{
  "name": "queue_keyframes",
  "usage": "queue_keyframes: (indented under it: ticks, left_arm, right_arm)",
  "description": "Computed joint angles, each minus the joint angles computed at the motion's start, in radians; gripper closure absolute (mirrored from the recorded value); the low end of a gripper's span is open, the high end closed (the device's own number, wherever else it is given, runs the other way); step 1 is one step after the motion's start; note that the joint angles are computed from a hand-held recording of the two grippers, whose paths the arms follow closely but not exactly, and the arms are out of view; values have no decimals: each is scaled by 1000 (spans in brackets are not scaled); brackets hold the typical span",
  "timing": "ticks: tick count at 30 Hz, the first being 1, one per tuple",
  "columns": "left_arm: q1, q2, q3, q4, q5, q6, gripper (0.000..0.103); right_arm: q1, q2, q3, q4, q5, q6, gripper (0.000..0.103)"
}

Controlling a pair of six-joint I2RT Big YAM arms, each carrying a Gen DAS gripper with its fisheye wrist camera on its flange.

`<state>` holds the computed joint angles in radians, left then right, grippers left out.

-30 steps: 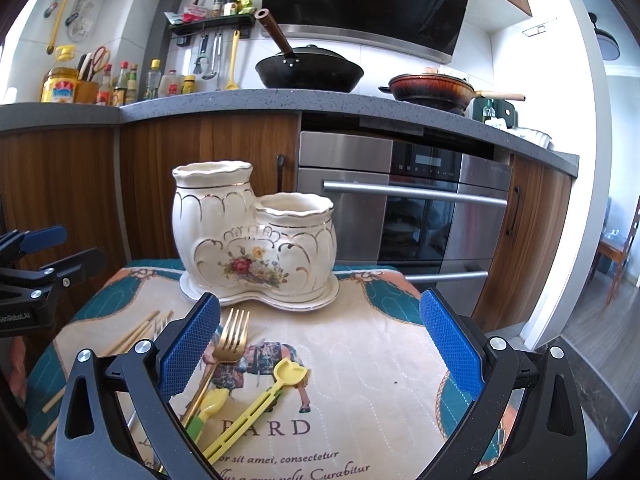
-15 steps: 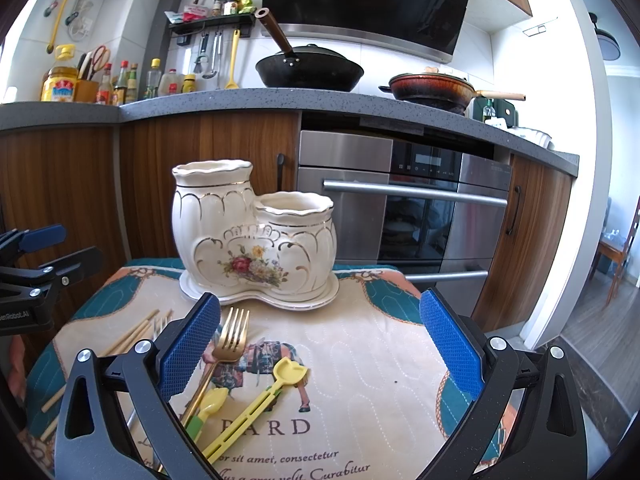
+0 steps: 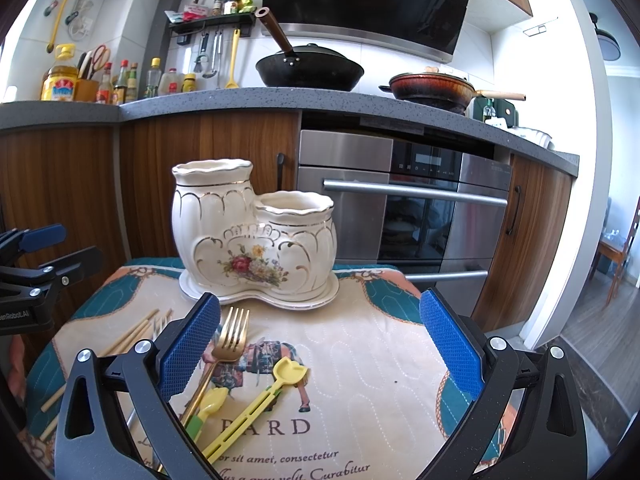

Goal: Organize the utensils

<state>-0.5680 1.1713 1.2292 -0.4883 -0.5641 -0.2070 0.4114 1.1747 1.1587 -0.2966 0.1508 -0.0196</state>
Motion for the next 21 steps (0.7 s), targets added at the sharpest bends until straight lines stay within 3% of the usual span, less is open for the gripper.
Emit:
queue_keyframes:
  ticks: [4, 6, 8, 12, 16, 21]
  left_arm:
    - [14, 15, 11, -33, 10, -33, 5]
    - [32, 19, 23, -75, 41, -55, 5]
    - [54, 20, 35, -118, 83, -75, 5]
    - [105, 42, 89, -254, 176, -93, 6]
    - [117, 106, 171, -475, 234, -47, 6]
    - [116, 122, 171, -551, 270, -50, 22]
  right_arm:
    - [-9, 0, -4, 3, 21, 37, 4]
    - [-15, 8, 8, -26, 39, 56, 4]
    - [-32, 17, 30, -76, 0, 80, 4]
    - [-65, 29, 61, -147, -83, 116, 4]
    - [-98, 43, 99, -235, -158, 157, 4]
    - [-116, 73, 148, -337, -220, 173, 10]
